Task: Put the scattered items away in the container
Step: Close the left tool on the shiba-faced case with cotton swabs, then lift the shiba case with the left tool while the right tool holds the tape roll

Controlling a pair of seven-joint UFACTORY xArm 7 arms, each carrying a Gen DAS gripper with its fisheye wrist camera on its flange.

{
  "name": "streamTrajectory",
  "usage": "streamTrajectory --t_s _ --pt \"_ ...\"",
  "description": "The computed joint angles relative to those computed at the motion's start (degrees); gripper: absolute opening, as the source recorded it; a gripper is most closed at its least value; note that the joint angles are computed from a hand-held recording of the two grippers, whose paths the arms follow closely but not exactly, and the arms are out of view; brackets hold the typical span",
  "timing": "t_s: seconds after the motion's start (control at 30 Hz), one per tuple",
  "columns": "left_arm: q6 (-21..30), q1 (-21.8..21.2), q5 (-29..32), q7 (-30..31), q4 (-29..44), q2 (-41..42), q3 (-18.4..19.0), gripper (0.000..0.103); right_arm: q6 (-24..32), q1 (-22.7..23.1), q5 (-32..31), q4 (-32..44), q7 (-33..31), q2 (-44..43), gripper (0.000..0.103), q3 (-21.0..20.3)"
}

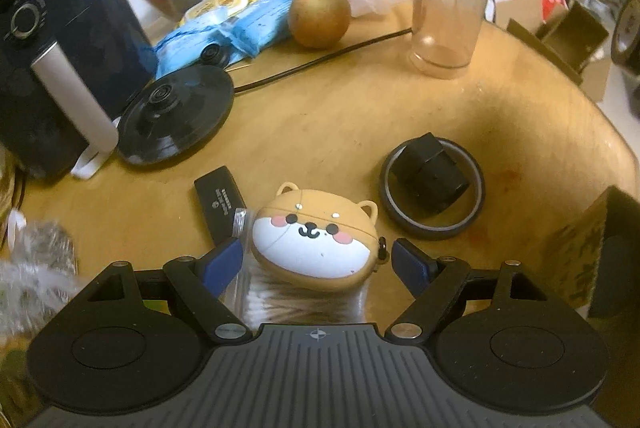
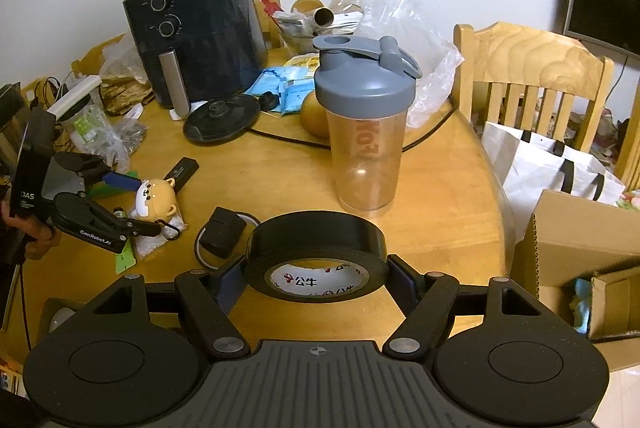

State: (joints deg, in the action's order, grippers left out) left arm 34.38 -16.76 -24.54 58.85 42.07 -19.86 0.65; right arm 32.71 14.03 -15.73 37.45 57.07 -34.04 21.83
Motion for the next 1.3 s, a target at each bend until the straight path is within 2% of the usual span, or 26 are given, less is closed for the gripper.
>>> streamTrajectory --t_s 0.33,0.43,0.8,1.0,1.3 --pt "0.7 -0.6 -2.8 7.5 1.5 2.4 0.4 0.081 1.5 0.0 0.1 -0.6 1.3 -1.2 0.076 0.3" --pt "-0.3 -0.3 -2.6 7.9 1.3 2.8 -0.2 0.078 1.9 0.1 0.1 -0.7 1.7 -1.5 0.076 0.4" --pt "-0.1 -0.1 -5.0 8.9 1.2 2.3 -0.1 0.076 2.1 0.3 0.1 -1.1 2.1 -2.2 0.076 0.6" --pt "-0.3 -0.4 -6.2 7.0 0.5 0.5 0.1 0.076 2.2 0.5 0.1 -1.1 2.2 -2.4 0.076 0.7" --pt "-1.1 -0.7 -5.1 0.0 -1.2 -3.6 0.1 0.076 1.5 0.7 -0.2 -0.4 1.6 -2.0 0.076 0.8"
